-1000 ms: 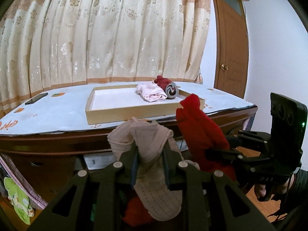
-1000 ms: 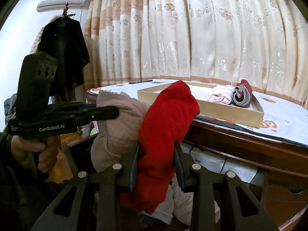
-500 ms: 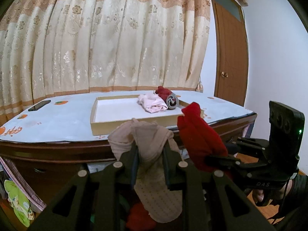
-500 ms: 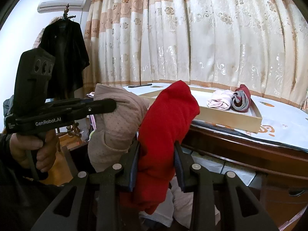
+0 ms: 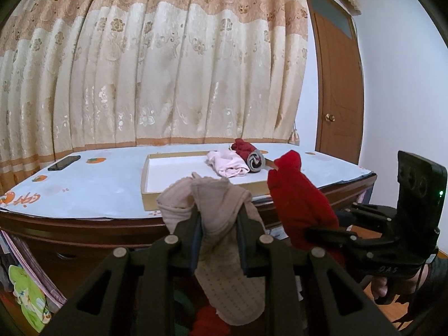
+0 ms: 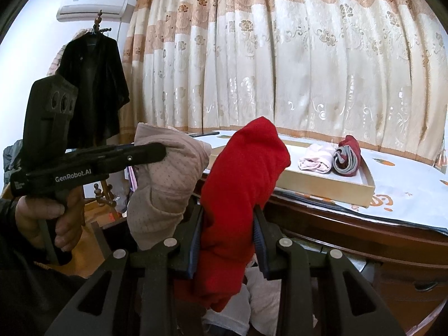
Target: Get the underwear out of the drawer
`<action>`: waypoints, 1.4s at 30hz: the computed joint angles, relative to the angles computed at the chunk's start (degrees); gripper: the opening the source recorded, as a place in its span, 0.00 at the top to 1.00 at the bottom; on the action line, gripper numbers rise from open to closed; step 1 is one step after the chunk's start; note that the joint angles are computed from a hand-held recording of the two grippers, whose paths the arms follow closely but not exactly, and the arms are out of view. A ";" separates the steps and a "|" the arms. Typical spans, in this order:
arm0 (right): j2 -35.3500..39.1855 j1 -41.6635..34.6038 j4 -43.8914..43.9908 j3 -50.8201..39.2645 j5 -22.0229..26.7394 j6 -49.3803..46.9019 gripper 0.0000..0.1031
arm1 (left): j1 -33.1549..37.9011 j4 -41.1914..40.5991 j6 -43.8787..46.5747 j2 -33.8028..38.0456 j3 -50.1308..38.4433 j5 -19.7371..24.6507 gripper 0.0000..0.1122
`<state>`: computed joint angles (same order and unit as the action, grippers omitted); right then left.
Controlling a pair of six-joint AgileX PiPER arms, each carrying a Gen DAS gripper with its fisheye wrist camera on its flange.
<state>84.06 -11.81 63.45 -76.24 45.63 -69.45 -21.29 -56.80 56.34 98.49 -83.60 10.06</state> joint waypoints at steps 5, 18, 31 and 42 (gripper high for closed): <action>-0.35 -0.06 0.39 -0.26 -0.22 -0.23 0.66 | -0.08 -2.77 3.17 -0.45 0.41 -0.91 0.82; -0.06 0.88 -0.53 -2.07 -0.31 0.79 0.66 | 0.09 -10.41 11.55 -1.08 0.73 -1.39 0.82; 1.11 1.77 -2.13 -4.81 -0.94 2.98 0.66 | 0.59 -9.42 10.77 -0.87 -0.65 -0.27 0.82; 4.58 2.86 -6.35 -11.30 -0.13 7.46 0.66 | 2.21 7.40 -7.23 3.08 -10.50 5.89 0.82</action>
